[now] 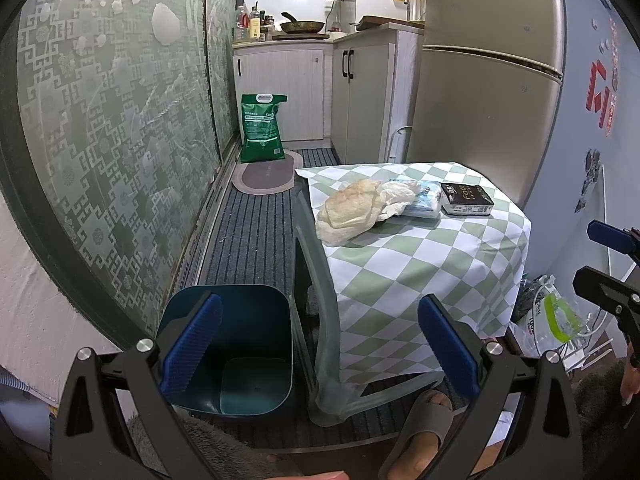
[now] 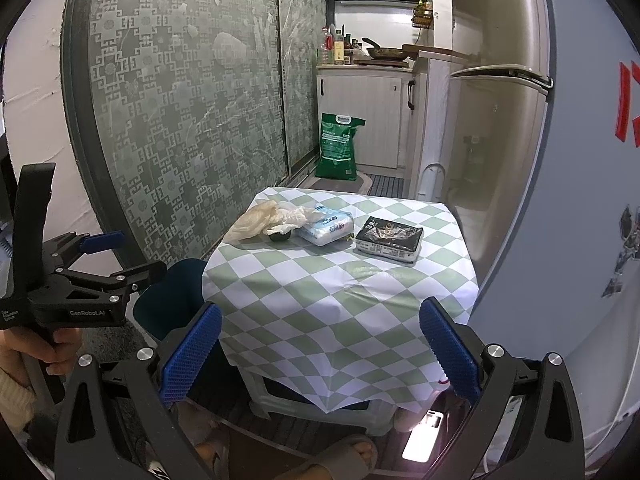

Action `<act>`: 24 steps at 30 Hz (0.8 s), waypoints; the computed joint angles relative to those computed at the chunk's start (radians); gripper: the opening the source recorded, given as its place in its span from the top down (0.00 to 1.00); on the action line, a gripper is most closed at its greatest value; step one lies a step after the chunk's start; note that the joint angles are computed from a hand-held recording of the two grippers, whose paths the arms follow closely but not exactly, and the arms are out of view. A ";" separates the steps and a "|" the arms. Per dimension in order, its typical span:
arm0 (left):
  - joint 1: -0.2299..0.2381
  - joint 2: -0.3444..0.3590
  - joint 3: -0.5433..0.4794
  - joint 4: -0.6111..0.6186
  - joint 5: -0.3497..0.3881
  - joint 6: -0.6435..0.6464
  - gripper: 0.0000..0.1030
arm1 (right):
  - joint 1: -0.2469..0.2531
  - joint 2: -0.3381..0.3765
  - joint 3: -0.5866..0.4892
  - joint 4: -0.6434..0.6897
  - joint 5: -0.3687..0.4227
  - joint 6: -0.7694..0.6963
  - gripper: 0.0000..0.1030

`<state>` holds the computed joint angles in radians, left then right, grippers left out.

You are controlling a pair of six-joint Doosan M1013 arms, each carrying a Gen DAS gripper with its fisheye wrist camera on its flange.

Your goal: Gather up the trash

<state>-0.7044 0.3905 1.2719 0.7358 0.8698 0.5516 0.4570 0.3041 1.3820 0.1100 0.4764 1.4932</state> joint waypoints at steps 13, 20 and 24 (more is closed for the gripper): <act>-0.001 0.003 -0.003 -0.003 -0.005 0.006 0.03 | 0.003 0.002 0.002 -0.017 0.005 0.013 0.03; 0.006 0.000 0.007 0.015 -0.042 0.037 0.14 | -0.006 0.006 -0.006 0.034 0.020 -0.010 0.03; 0.026 0.007 -0.006 -0.034 -0.091 0.152 0.21 | -0.012 0.016 -0.024 0.061 0.042 -0.031 0.03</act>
<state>-0.6781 0.3971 1.2656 0.7014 0.7784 0.7032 0.4450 0.3198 1.3581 0.1708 0.5181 1.4626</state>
